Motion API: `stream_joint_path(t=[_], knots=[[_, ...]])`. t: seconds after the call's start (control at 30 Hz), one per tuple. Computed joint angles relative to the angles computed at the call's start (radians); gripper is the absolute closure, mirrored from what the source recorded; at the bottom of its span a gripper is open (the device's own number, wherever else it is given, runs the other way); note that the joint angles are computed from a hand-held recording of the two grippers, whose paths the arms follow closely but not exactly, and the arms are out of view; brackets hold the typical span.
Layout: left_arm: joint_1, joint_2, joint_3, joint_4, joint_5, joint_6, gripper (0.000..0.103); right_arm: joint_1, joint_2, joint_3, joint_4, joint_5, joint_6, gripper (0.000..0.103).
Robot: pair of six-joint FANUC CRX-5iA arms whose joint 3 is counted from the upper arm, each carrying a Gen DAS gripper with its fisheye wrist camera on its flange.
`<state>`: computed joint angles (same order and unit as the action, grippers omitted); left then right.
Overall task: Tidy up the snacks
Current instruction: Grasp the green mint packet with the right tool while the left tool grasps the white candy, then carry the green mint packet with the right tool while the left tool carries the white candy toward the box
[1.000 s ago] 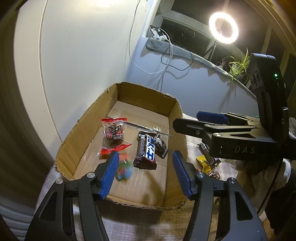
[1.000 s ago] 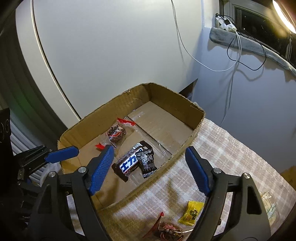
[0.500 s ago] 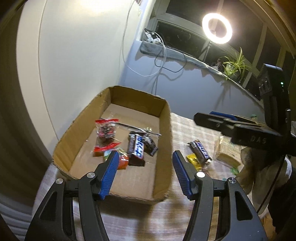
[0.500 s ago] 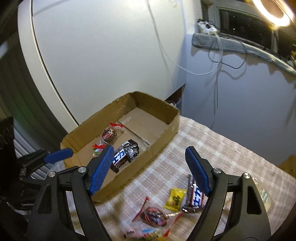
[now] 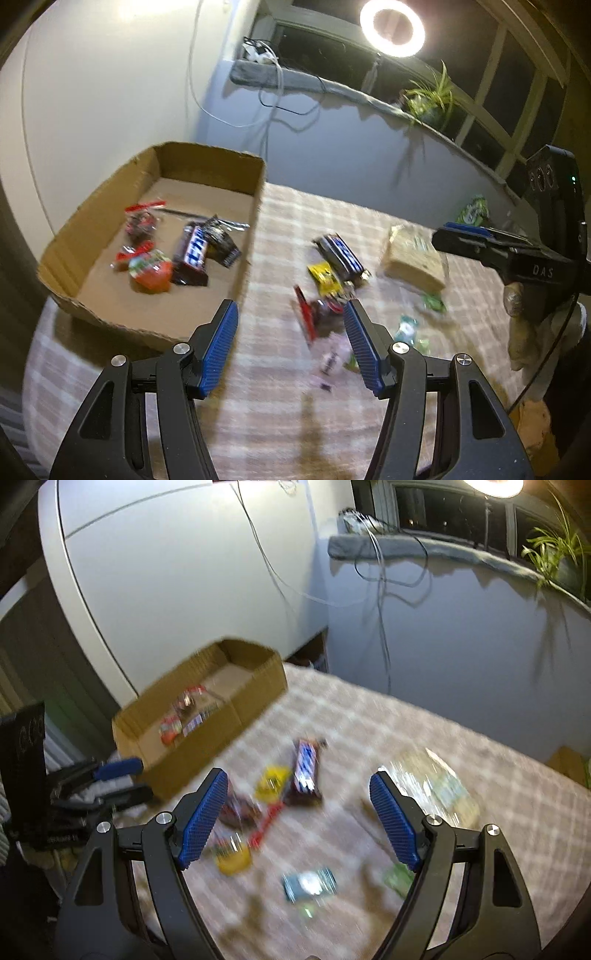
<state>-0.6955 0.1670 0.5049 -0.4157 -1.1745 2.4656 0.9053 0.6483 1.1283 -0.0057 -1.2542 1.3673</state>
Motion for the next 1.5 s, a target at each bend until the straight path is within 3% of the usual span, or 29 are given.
stream_joint_path(t=[0.2,0.3,0.4,0.97,1.0,1.03,1.23,1.5], knots=[[-0.02,0.037,0.025,0.044,-0.013,-0.044,0.059,0.014,-0.127,-0.242,0.02,0.018,0.074,0.022],[-0.027,0.058,0.04,0.066,-0.018,-0.077,0.066,0.022,-0.151,-0.294,0.008,0.005,0.109,0.031],[-0.033,0.078,0.053,0.074,-0.03,-0.098,0.068,0.032,-0.16,-0.332,0.015,0.004,0.124,0.033],[-0.012,0.159,0.104,0.111,-0.098,-0.178,0.074,0.028,-0.09,-0.293,-0.001,-0.023,0.167,0.034],[-0.011,0.16,0.102,0.113,-0.098,-0.179,0.075,0.029,-0.087,-0.291,0.003,-0.025,0.168,0.035],[-0.012,0.163,0.104,0.11,-0.102,-0.181,0.076,0.029,-0.081,-0.284,-0.001,-0.032,0.173,0.044],[-0.014,0.161,0.103,0.099,-0.103,-0.169,0.085,0.027,-0.066,-0.251,-0.012,-0.058,0.192,0.061],[-0.019,0.145,0.085,0.091,-0.09,-0.14,0.085,0.025,-0.074,-0.262,-0.015,-0.049,0.178,0.066]])
